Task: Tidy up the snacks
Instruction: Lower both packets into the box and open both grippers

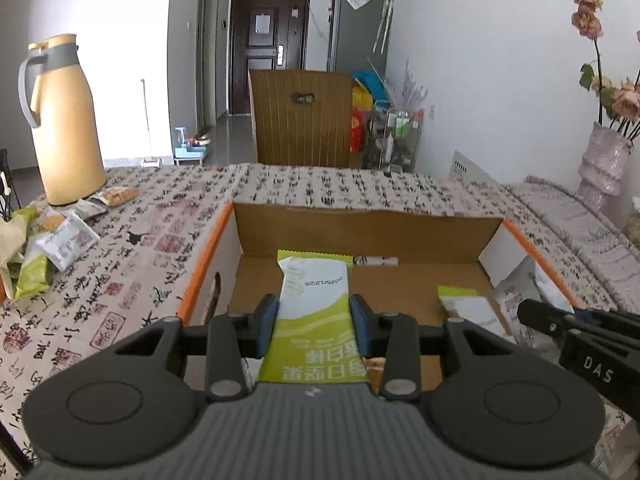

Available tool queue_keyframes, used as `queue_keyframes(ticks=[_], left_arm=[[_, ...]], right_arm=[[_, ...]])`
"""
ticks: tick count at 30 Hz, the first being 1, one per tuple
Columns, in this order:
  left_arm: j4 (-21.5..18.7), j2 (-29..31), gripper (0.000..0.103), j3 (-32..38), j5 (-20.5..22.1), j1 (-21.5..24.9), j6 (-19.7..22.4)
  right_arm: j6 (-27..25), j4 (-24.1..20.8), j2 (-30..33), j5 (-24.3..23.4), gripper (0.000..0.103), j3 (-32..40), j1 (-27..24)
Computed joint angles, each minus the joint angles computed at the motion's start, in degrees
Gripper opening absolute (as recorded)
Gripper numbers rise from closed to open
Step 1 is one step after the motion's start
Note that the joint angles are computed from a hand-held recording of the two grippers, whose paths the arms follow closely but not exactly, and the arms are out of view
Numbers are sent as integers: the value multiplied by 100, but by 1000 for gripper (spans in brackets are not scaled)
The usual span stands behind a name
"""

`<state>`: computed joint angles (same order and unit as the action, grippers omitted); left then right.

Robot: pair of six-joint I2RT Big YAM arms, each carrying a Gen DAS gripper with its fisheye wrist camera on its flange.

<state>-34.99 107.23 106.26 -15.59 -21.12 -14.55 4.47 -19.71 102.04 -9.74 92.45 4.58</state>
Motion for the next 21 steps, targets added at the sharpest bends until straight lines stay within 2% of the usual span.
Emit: queue_keyframes(ticks=[4, 5, 6, 7, 8, 9, 10, 13, 21], left_arm=[[138, -93, 43, -181, 67, 4, 22], [190, -140, 50, -244, 92, 2, 21], [231, -169, 55, -274, 83, 4, 12], [318, -219, 72, -348, 5, -8, 1], [413, -258, 87, -415, -99, -24, 0], [462, -277, 92, -436, -179, -41, 3], [520, -306, 100, -478, -214, -52, 22], [553, -347, 103, -514, -207, -64, 10], [476, -387, 103, -508, -206, -65, -111]], right_arm=[[-49, -85, -15, 59, 19, -53, 7], [-35, -102, -34, 75, 21, -77, 8], [-11, -91, -58, 59, 30, -104, 4], [8, -51, -90, 68, 45, -144, 2], [24, 13, -113, 97, 56, -180, 2], [43, 92, -144, 129, 78, -229, 1], [66, 179, -180, 141, 93, -285, -3], [123, 313, -229, 118, 103, -358, -26], [132, 305, -225, 139, 103, -334, -31]])
